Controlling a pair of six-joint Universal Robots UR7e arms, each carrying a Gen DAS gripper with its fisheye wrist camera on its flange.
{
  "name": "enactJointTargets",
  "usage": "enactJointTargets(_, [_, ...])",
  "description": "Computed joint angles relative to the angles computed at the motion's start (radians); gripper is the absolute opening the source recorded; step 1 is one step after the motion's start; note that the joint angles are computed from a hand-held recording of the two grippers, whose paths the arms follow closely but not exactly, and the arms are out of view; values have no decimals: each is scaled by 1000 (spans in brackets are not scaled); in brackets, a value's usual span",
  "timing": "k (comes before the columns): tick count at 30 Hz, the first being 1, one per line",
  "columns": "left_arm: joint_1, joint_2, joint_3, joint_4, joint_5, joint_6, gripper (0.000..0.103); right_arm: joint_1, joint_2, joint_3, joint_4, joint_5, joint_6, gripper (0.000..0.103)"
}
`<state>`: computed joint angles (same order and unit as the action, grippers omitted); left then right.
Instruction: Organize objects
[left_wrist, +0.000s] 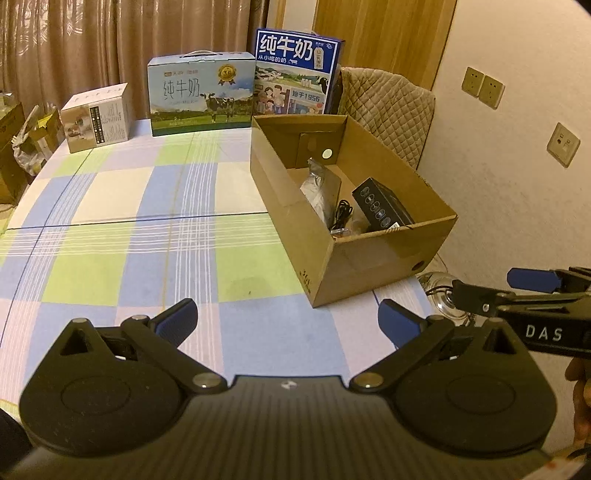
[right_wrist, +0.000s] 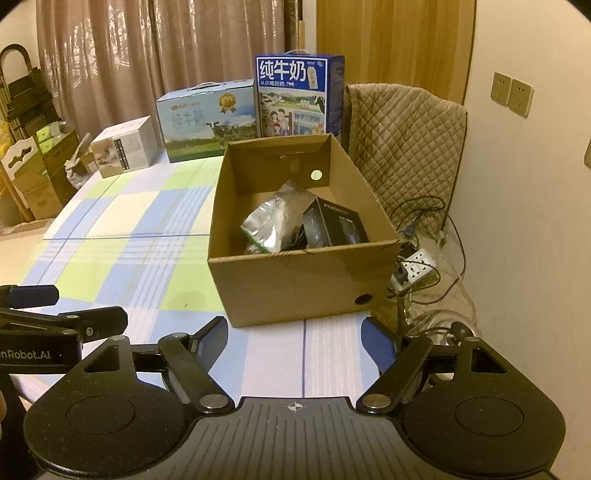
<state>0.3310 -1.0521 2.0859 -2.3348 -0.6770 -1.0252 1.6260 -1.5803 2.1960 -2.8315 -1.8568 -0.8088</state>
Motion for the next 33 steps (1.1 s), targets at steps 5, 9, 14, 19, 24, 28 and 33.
enactJointTargets(5, [-1, -9, 6, 6, -2, -15, 102, 5, -6, 14, 3, -3, 4, 76])
enactJointTargets(9, [-3, -14, 10, 9, 3, -22, 102, 9, -5, 19, 1, -4, 6, 76])
enactJointTargets(14, [-3, -14, 11, 9, 6, -26, 102, 13, -3, 19, 4, -4, 7, 76])
enactJointTargets(19, [-3, -12, 11, 7, 8, -27, 102, 14, -1, 20, 5, -7, 9, 76])
enactJointTargets(24, [-2, -12, 12, 3, 8, -22, 102, 14, -2, 23, 6, -8, 11, 76])
enactJointTargets(28, [1, -9, 9, 3, 5, -21, 102, 13, -2, 24, 6, -8, 11, 76])
enactJointTargets(33, [0, -8, 12, -8, 6, -17, 102, 12, -2, 23, 7, -8, 10, 76])
